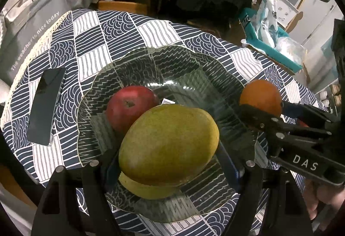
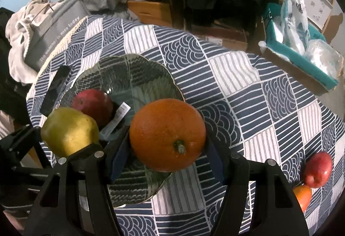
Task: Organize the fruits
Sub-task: 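Lower the mango into the bowl and open the left gripper while the right releases the orange, then withdraw both grippers from the glass bowl toward the remaining fruit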
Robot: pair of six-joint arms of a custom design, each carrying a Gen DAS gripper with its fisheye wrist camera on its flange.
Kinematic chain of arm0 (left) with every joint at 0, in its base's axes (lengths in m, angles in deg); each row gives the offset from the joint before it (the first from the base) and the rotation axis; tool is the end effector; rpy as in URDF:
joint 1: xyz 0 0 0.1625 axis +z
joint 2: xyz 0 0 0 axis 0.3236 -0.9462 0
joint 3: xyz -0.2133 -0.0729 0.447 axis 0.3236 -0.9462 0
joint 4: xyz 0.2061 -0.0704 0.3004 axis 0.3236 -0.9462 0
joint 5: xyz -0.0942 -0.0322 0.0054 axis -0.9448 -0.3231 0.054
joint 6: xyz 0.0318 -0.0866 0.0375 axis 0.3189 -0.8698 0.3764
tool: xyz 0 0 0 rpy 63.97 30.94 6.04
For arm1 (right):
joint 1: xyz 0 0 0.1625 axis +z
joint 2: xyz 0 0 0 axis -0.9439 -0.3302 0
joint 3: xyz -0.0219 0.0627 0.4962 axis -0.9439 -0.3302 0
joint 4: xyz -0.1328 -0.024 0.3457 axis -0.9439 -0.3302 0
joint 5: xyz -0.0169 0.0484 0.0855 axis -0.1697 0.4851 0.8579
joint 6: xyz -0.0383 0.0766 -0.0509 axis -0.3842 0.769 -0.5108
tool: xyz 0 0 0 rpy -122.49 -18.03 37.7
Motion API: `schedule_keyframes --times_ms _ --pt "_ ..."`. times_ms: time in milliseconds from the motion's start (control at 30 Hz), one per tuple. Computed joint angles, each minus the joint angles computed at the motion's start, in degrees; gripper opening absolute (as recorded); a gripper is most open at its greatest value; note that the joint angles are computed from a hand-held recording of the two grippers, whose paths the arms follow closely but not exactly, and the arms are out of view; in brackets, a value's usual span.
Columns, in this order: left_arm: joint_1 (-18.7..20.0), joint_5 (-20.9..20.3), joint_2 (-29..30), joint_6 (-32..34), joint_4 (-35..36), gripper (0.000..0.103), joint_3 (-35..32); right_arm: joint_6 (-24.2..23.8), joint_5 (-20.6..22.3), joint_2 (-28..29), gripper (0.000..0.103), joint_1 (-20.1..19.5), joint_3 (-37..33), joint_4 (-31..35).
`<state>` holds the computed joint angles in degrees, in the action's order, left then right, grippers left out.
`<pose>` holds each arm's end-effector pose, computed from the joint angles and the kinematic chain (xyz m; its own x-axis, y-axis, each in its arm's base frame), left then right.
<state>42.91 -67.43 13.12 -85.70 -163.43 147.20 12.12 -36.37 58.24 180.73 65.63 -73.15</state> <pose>-0.1475 -0.7051 0.2623 -0.8013 -0.1434 -0.5808 0.1312 0.9051 -0.4045 0.3668 -0.7638 0.0861 -0.7426 -0.4264 0.5164 -0.5146 0.8568 -0.0326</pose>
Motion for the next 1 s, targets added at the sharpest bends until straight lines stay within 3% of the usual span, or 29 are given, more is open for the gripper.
schedule_keyframes --times_ms 267,467,1000 --pt "0.2 -1.0 0.0 -0.6 0.9 0.081 -0.5 0.7 0.9 0.3 0.069 -0.1 -1.3 2.3" --pt "0.1 -1.6 0.1 -0.9 1.8 0.081 -0.6 0.6 5.9 -0.3 0.069 -0.4 -1.5 2.3" --pt "-1.6 -1.2 -0.4 0.3 1.3 0.086 -0.2 2.0 7.0 -2.9 0.069 0.2 0.2 0.2"
